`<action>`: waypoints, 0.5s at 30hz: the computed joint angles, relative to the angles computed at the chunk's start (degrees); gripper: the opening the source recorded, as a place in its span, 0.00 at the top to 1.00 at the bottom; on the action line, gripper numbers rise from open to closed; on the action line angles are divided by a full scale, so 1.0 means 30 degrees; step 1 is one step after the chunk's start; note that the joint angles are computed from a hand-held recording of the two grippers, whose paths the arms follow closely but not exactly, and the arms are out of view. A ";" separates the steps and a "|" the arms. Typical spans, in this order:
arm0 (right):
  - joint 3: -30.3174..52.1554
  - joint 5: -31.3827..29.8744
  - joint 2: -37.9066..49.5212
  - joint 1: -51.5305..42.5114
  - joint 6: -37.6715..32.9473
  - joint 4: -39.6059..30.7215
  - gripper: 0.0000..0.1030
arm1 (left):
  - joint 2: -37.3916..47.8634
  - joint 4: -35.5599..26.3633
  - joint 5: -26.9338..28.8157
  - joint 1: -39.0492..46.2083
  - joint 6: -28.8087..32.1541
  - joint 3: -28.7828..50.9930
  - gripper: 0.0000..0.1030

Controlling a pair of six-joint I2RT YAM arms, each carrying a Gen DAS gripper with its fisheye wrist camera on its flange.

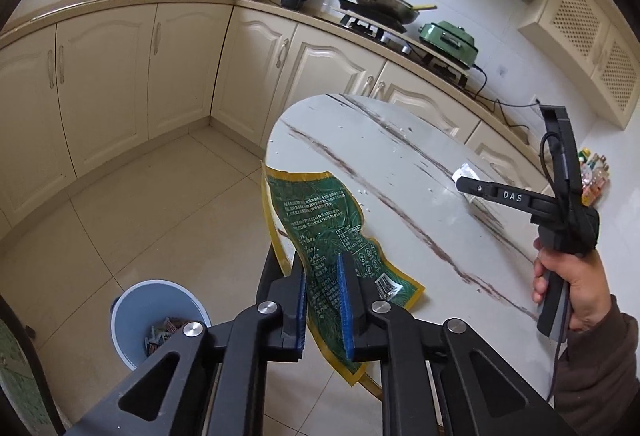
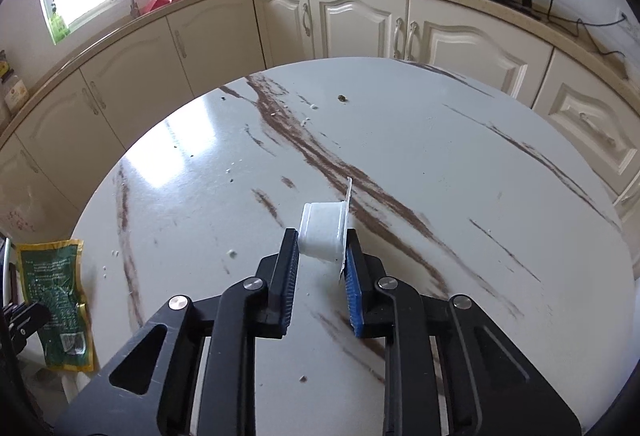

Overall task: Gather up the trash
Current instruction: 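Grasp the green packet with the left tool while the right tool grasps the white cup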

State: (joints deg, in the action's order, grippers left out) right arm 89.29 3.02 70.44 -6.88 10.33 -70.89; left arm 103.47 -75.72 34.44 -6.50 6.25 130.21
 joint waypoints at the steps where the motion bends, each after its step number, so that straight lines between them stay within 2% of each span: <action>1: 0.0026 -0.0127 -0.0174 0.0163 0.0083 -0.0123 0.80 | -0.0471 0.0010 0.0224 0.0211 0.0270 -0.0488 0.93; 8: -0.0276 -0.0962 -0.2193 0.1590 0.1384 -0.0688 0.80 | -0.2652 0.0131 0.0896 0.0167 0.0608 -0.1869 0.98; 15: -0.0344 -0.0841 -0.3985 0.3611 0.3305 -0.1290 0.80 | -0.5325 0.0851 0.0298 -0.1007 0.0731 -0.4107 0.99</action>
State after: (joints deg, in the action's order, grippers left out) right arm 88.25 0.49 58.48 3.95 20.24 -74.76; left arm 87.49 -73.17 35.33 -9.52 8.45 117.89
